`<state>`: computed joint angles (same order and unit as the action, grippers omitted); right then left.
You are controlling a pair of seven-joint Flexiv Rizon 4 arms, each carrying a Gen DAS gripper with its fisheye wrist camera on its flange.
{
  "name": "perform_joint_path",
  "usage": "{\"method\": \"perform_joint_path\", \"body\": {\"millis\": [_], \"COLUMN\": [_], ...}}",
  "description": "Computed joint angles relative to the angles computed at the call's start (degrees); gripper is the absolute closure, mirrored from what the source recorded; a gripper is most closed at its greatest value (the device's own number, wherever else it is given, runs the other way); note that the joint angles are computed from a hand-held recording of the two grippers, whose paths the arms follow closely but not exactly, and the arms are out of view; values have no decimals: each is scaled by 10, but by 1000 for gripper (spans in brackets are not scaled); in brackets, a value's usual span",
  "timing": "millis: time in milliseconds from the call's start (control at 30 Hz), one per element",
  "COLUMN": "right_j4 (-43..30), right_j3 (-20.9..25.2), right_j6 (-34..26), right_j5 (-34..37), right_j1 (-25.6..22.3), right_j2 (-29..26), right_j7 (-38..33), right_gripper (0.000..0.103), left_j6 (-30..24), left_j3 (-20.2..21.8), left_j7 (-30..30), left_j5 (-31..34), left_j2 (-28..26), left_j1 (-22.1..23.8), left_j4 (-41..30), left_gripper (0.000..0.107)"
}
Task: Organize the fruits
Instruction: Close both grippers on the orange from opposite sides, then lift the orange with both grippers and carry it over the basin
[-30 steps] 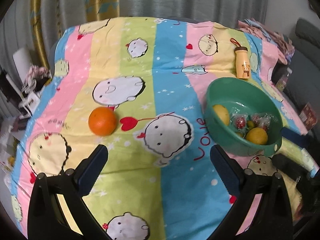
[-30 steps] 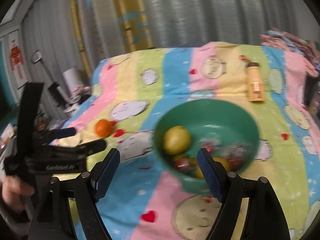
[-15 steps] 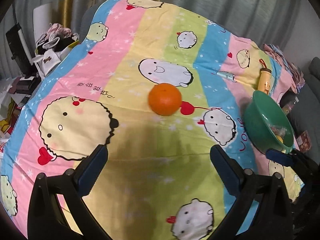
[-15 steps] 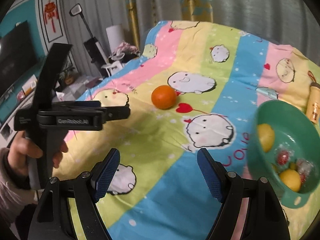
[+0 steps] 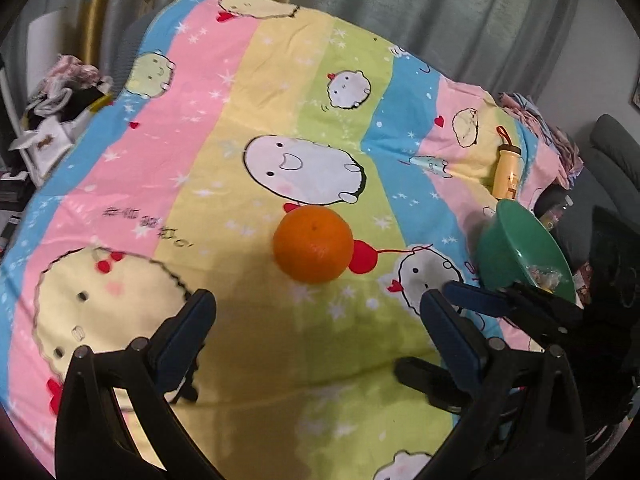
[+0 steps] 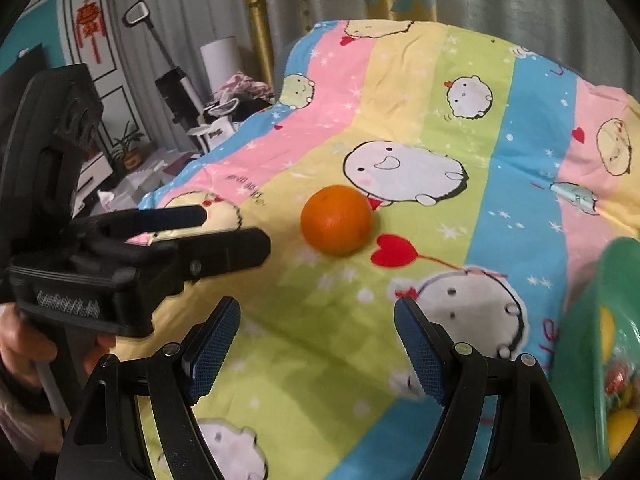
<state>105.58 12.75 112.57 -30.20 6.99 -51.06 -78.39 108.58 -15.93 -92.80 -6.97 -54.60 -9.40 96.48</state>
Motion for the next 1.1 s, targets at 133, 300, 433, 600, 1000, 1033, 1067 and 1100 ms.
{"method": "perform_joint_path", "body": {"millis": [133,300,433,600,1000,1033,1067,1100], "right_j4": [-52,-121,-169,-223,-207,-196,-185,-170], "right_j3": [13,86,148,198,170,165,164,166], "right_j6": [-43,-114,-161,-218,-167,-152,-138,-126], "right_j5": [-11,-29,-23,1,88,91,92,90], "right_j1": [-5,-49,-77,-87,-57,-56,-58,-64], "right_j2": [-28,-75,-110,-146,-128,-121,-115,-108], "right_j7": [6,-3,-39,-77,-132,-133,-133,-132], "right_gripper": [23,23,24,36,41,41,41,41], "left_j6": [-26,-64,-88,-105,-70,-62,-57,-51], "left_j3": [-61,-132,-163,-182,-184,-178,-170,-162], "left_j7": [17,46,73,103,105,102,97,91], "left_j5": [26,40,32,12,-1,3,5,7], "left_j2": [-32,-70,-91,-113,-111,-106,-99,-89], "left_j1": [49,102,121,124,119,114,107,99], "left_j4": [-33,-63,-84,-108,-95,-91,-88,-82], "left_gripper": [6,13,24,38,43,43,43,43]}}
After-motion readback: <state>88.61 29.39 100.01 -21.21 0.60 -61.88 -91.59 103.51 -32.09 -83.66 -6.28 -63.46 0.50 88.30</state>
